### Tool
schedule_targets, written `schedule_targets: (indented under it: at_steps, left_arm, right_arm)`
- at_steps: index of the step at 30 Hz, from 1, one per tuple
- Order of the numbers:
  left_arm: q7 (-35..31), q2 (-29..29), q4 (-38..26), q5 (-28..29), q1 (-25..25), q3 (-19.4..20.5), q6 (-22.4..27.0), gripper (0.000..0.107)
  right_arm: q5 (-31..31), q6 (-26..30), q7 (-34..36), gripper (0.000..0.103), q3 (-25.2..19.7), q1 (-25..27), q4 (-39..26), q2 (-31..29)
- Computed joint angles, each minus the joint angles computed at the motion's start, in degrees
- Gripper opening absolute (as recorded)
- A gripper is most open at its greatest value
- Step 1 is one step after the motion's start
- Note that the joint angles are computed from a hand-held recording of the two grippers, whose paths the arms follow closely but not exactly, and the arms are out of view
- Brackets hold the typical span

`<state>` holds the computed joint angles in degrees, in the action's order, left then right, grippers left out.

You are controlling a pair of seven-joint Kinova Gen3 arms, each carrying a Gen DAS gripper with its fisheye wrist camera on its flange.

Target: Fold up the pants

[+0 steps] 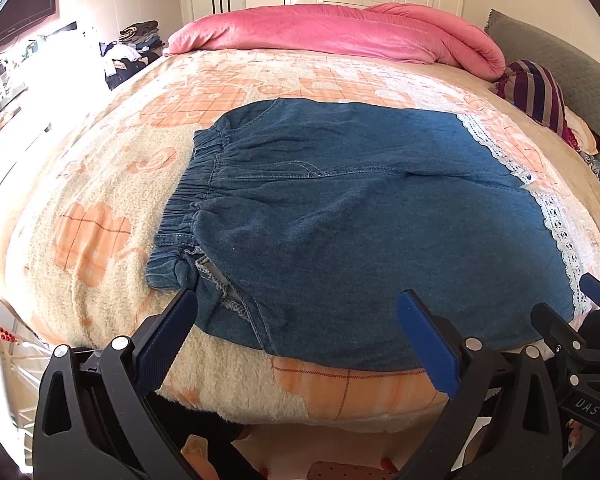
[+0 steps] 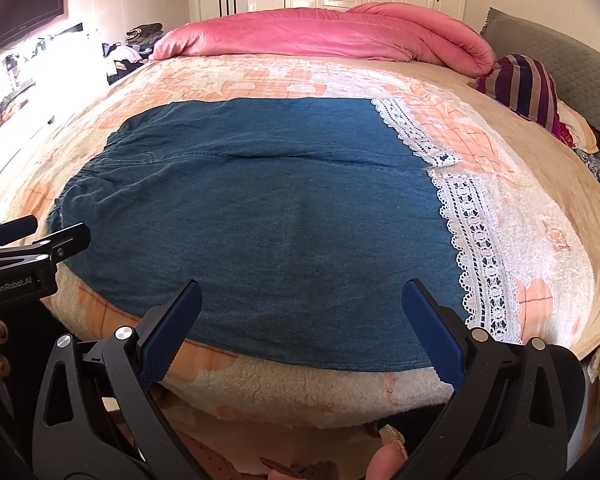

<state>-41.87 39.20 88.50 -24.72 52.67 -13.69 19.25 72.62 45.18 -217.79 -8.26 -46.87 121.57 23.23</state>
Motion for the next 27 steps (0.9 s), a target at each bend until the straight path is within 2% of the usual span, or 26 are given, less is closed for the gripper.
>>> schedule_targets:
  at_steps: [27]
  left_arm:
    - [-2.92,0.91,-1.22,2.51,-2.51,2.05,-0.61,0.099]
  right_arm:
    - [0.02,-1.54,2.71,0.095,1.02,1.01,-1.85,1.24]
